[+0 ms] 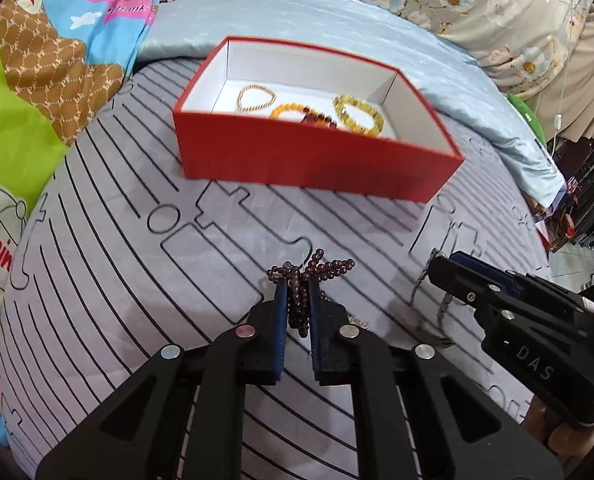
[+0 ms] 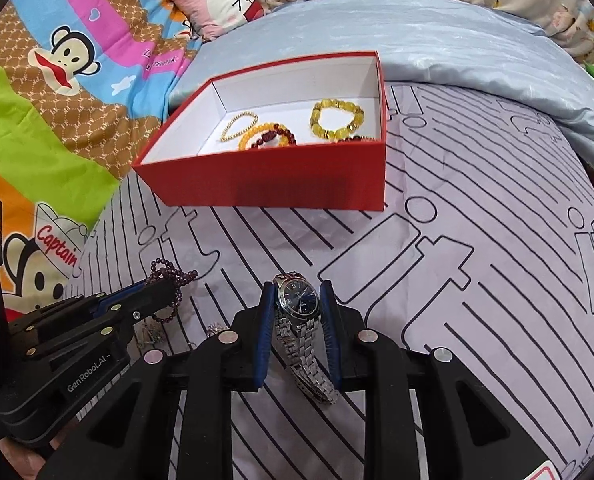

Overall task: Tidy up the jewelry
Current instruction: 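Lift the watch and garnet strand and carry both into the red box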

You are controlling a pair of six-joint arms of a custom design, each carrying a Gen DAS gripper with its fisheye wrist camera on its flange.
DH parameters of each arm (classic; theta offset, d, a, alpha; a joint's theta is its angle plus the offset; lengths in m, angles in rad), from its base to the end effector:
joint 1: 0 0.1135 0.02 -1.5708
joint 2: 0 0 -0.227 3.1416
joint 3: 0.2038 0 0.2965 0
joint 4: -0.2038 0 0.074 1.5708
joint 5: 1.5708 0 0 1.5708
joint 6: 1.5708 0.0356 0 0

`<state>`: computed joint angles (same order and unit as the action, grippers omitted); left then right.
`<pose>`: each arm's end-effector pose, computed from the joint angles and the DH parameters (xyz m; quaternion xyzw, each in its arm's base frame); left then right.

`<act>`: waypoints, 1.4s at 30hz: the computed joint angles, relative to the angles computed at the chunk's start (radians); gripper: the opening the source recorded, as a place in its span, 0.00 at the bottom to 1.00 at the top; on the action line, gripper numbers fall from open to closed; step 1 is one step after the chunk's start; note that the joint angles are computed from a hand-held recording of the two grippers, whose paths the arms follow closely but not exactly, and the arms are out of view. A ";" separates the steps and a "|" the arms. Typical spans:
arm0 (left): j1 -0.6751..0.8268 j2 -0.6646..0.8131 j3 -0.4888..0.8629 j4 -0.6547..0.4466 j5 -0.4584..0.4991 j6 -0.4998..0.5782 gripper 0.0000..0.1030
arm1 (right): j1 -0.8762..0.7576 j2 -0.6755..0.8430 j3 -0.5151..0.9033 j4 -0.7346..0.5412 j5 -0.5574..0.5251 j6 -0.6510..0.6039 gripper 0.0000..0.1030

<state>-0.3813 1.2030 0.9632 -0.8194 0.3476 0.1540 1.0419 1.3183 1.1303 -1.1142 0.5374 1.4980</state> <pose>0.2622 -0.1182 0.2209 0.2942 0.9074 -0.1945 0.2286 0.1608 0.2390 0.2372 0.2506 0.9227 0.0453 0.2895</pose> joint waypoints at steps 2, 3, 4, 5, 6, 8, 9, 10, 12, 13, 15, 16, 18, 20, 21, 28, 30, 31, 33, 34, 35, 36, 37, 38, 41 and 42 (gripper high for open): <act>0.000 -0.005 0.016 -0.006 0.000 -0.005 0.09 | 0.003 -0.003 0.013 -0.010 0.015 -0.003 0.21; 0.001 -0.007 0.024 -0.008 0.002 -0.006 0.09 | 0.005 -0.004 0.022 -0.017 0.026 -0.003 0.21; 0.003 -0.008 0.035 -0.012 0.005 -0.010 0.09 | 0.006 -0.004 0.030 -0.023 0.033 -0.005 0.21; 0.006 -0.005 0.045 -0.015 0.012 -0.011 0.09 | 0.006 -0.004 0.040 -0.032 0.041 -0.009 0.21; 0.006 -0.004 0.056 -0.017 0.011 -0.016 0.09 | 0.005 -0.004 0.048 -0.038 0.048 -0.012 0.20; 0.007 0.000 0.075 -0.019 0.015 -0.020 0.09 | 0.004 -0.007 0.064 -0.051 0.062 -0.020 0.04; 0.007 0.004 0.089 -0.018 0.015 -0.026 0.09 | 0.002 -0.015 0.067 -0.048 0.070 -0.027 0.02; 0.007 0.011 0.102 -0.017 0.018 -0.029 0.09 | -0.003 -0.018 0.077 -0.057 0.078 -0.034 0.01; 0.006 0.020 0.121 -0.012 0.020 -0.034 0.09 | -0.013 -0.018 0.093 -0.072 0.092 -0.052 0.01; 0.005 0.026 0.134 -0.010 0.022 -0.039 0.09 | -0.022 -0.020 0.098 -0.075 0.095 -0.065 0.01; 0.006 0.029 0.145 -0.004 0.022 -0.043 0.09 | -0.030 -0.023 0.097 -0.074 0.095 -0.073 0.01; 0.005 0.029 0.149 0.000 0.019 -0.043 0.09 | -0.032 -0.028 0.091 -0.072 0.094 -0.070 0.01; 0.009 0.032 0.153 0.001 0.017 -0.044 0.09 | -0.034 -0.036 0.073 -0.055 0.080 -0.067 0.01; 0.017 0.038 0.152 0.000 0.019 -0.042 0.09 | -0.045 -0.045 0.039 -0.007 0.037 -0.091 0.05; 0.019 0.043 0.150 0.000 0.015 -0.041 0.09 | -0.050 -0.040 0.028 0.013 0.021 -0.095 0.08; 0.038 0.055 0.127 0.001 0.006 -0.031 0.09 | -0.098 0.054 0.012 0.133 -0.054 -0.187 0.36; 0.045 0.060 0.122 0.002 0.004 -0.028 0.09 | -0.122 0.081 0.009 0.164 -0.074 -0.210 0.36; 0.050 0.060 0.117 0.004 0.004 -0.024 0.09 | -0.133 0.088 0.003 0.178 -0.082 -0.216 0.36; 0.055 0.068 0.116 0.005 0.003 -0.020 0.09 | -0.148 0.102 -0.005 0.202 -0.098 -0.223 0.36; 0.057 0.071 0.115 0.006 0.002 -0.018 0.09 | -0.156 0.105 -0.011 0.212 -0.107 -0.228 0.33; 0.058 0.073 0.115 0.007 0.000 -0.017 0.09 | -0.161 0.111 -0.014 0.219 -0.112 -0.233 0.29; 0.058 0.076 0.115 0.008 -0.001 -0.018 0.09 | -0.164 0.119 -0.012 0.221 -0.112 -0.235 0.27; 0.058 0.079 0.115 0.010 -0.003 -0.019 0.09 | -0.163 0.128 -0.006 0.217 -0.104 -0.237 0.20; 0.058 0.083 0.115 0.010 -0.003 -0.019 0.09 | -0.166 0.128 -0.008 0.221 -0.107 -0.241 0.16; 0.056 0.089 0.116 0.011 -0.005 -0.021 0.09 | -0.169 0.124 -0.009 0.218 -0.105 -0.243 0.09; 0.055 0.089 0.116 0.011 -0.003 -0.022 0.09 | -0.170 0.125 -0.008 0.219 -0.105 -0.248 0.09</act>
<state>-0.3262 1.2921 1.0789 -0.8085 0.3443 0.1323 0.8722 1.4430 1.1226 -0.8952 0.4328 1.2502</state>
